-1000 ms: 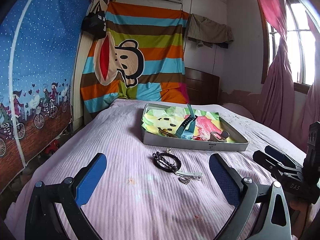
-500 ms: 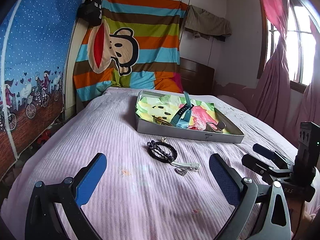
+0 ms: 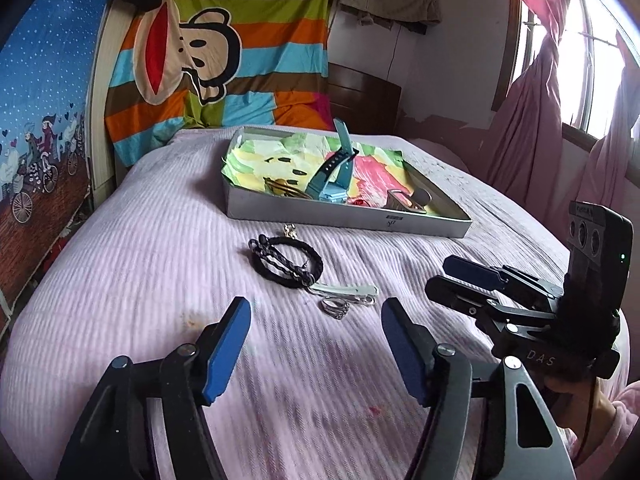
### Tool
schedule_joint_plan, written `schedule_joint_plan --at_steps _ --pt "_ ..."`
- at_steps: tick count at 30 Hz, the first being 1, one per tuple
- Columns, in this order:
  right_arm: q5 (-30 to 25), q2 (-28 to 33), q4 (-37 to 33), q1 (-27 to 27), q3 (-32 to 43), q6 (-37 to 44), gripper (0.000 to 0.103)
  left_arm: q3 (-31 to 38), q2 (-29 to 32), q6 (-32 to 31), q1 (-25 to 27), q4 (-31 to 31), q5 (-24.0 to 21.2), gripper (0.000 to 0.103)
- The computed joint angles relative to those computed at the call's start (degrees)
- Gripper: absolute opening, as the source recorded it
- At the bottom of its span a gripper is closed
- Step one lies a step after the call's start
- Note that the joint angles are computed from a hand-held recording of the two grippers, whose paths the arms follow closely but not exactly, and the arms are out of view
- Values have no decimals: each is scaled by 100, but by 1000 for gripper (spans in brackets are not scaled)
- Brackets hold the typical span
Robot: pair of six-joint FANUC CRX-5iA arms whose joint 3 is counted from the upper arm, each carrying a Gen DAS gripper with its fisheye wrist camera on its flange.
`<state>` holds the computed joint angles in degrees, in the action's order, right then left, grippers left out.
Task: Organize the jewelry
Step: 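Move the left tool to the silver ring while the right tool approaches the silver keychain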
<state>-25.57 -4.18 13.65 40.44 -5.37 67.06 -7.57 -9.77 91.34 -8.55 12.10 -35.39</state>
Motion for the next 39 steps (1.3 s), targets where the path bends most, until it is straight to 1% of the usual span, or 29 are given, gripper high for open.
schedule_joint_plan --at_steps 2,4,6,9,14,16,18,20,22,25,29,38,39 --pt "-168 100 -304 -8 194 371 52 34 92 -140 19 171 -100 57" --pt "-370 211 -566 -19 397 705 43 90 193 -292 44 339 -210 53" --pt "-529 317 -823 -40 582 993 40 214 320 -328 39 366 -367 48" --pt "-758 460 -1241 -106 853 1410 34 432 522 -359 30 354 -641 42" --pt "-1075 672 -1915 -251 1248 1993 33 671 729 -220 37 261 -828 37" --pt "-1203 761 -2080 -291 1389 2140 33 726 794 -213 50 278 -873 35" --pt "-1316 839 -2218 -326 1506 2256 29 790 854 -187 52 256 -932 32" --pt "-1406 902 -2335 -356 1600 2339 29 825 890 -191 46 250 -966 31" --pt "-1467 946 -2441 -389 1669 2411 29 873 927 -171 39 222 -1022 28" --pt "-1588 1014 -2646 -459 1795 2539 29 920 962 -112 37 171 -1077 19" --pt "-1760 1133 -2793 -503 1972 2690 29 833 913 -95 60 228 -992 19" --pt "-2145 1389 -2864 -448 2329 2985 29 721 792 64 89 212 -901 19" --pt "-2185 1420 -2843 -431 2372 2991 27 710 774 67 87 212 -884 19"
